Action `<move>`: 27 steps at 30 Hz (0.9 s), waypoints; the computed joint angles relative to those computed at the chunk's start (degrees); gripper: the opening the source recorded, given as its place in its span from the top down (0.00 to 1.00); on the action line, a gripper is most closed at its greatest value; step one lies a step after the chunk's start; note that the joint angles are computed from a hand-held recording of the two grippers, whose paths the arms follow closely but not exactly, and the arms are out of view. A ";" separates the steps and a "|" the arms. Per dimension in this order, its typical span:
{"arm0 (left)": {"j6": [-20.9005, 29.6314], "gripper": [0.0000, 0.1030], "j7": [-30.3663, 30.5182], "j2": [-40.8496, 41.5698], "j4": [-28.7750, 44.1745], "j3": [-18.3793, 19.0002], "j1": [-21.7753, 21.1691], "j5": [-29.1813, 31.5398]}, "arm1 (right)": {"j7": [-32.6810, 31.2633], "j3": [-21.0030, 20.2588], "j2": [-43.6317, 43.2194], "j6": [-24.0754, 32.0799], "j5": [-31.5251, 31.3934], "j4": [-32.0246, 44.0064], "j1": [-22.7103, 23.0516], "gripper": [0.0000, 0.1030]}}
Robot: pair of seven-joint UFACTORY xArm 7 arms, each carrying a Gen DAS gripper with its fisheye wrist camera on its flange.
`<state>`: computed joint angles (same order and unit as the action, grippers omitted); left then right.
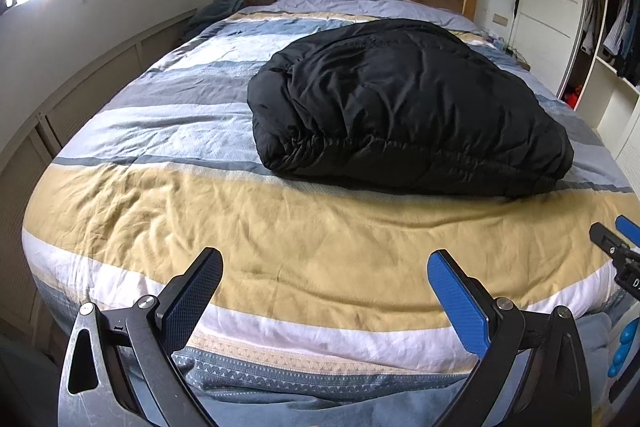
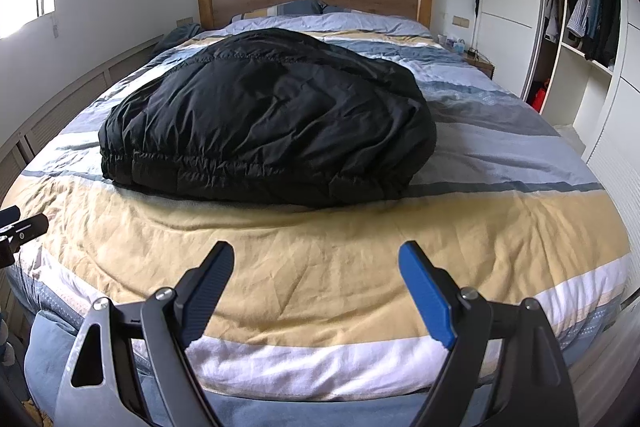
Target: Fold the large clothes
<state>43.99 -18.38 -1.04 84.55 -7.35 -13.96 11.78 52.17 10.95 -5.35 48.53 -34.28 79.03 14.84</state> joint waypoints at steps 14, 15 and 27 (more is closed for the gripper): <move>-0.44 0.01 0.52 0.02 -1.95 0.00 -0.24 -0.20 | -1.14 -0.31 1.70 1.47 0.89 0.99 1.23 0.18; -0.65 0.01 0.42 -0.09 -2.17 0.01 -0.22 -0.08 | -1.20 -0.28 1.79 1.71 0.83 1.15 1.32 0.18; -1.90 0.01 0.75 -1.05 -3.73 -0.27 -0.23 -0.40 | -1.86 -0.16 2.07 2.89 1.33 1.40 2.21 0.18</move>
<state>42.09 -17.63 -2.09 80.82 -7.62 -14.20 11.38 50.30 10.79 -3.28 51.43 -32.95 80.43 17.05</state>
